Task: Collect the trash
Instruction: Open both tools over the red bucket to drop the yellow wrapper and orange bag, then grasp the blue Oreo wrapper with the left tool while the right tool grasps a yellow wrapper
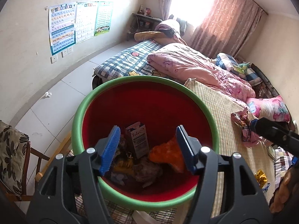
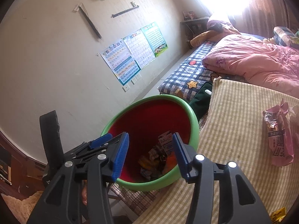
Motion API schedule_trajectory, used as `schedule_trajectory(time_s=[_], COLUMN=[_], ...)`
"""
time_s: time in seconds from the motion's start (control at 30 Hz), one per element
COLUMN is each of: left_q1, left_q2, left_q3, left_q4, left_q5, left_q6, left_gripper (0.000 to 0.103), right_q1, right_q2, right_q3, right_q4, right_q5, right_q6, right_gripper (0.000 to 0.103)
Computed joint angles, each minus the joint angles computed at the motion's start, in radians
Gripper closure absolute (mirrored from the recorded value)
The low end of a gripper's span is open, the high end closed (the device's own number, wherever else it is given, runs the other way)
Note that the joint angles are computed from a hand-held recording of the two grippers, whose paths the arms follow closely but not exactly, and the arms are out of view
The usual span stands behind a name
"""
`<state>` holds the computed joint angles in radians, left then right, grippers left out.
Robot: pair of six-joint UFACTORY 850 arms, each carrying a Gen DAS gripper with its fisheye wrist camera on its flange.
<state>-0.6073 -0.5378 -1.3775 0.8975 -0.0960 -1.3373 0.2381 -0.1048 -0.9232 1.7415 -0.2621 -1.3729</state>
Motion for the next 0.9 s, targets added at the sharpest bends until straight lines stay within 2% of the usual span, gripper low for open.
schedule_trajectory(time_s=[0.2,0.33,0.4,0.53,0.6,0.67,0.7,0.83,0.9], left_q1=[-0.043,-0.085,-0.110,-0.163,-0.189,-0.214,-0.227,-0.272,-0.287], left_q2=[0.009,0.007,0.002,-0.013,-0.018,-0.021,-0.023,-0.028,-0.032], left_q3=[0.003,-0.002,-0.009,-0.025,-0.029,-0.033,-0.037,-0.043,-0.049], left_q4=[0.110,0.099,0.062,-0.059,-0.097,-0.073,-0.079,-0.086,-0.165], left_q5=[-0.021,-0.027,-0.031,-0.042,-0.050,-0.059,-0.062,-0.061,-0.050], left_q6=[-0.132,-0.130,-0.098,0.004,0.033,0.002,0.003,0.004,0.081], left_gripper=[0.042,0.042,0.042,0.042,0.042,0.042,0.042,0.041,0.038], right_q1=[-0.036,-0.086,-0.116,-0.208,-0.260,-0.314,-0.333,-0.389,-0.400], right_q2=[0.082,0.167,0.206,0.275,0.287,0.290,0.288,0.261,0.250], right_q3=[0.073,0.155,0.196,0.286,0.318,0.347,0.358,0.377,0.381], right_q4=[-0.020,-0.137,-0.242,-0.576,-0.688,-0.781,-0.806,-0.818,-0.827], right_q5=[-0.018,-0.002,0.016,0.035,0.009,-0.029,-0.047,-0.127,-0.146], right_q6=[-0.016,0.065,0.152,0.443,0.542,0.605,0.615,0.563,0.538], right_gripper=[0.053,0.053,0.053,0.053,0.052,0.050,0.047,0.047,0.055])
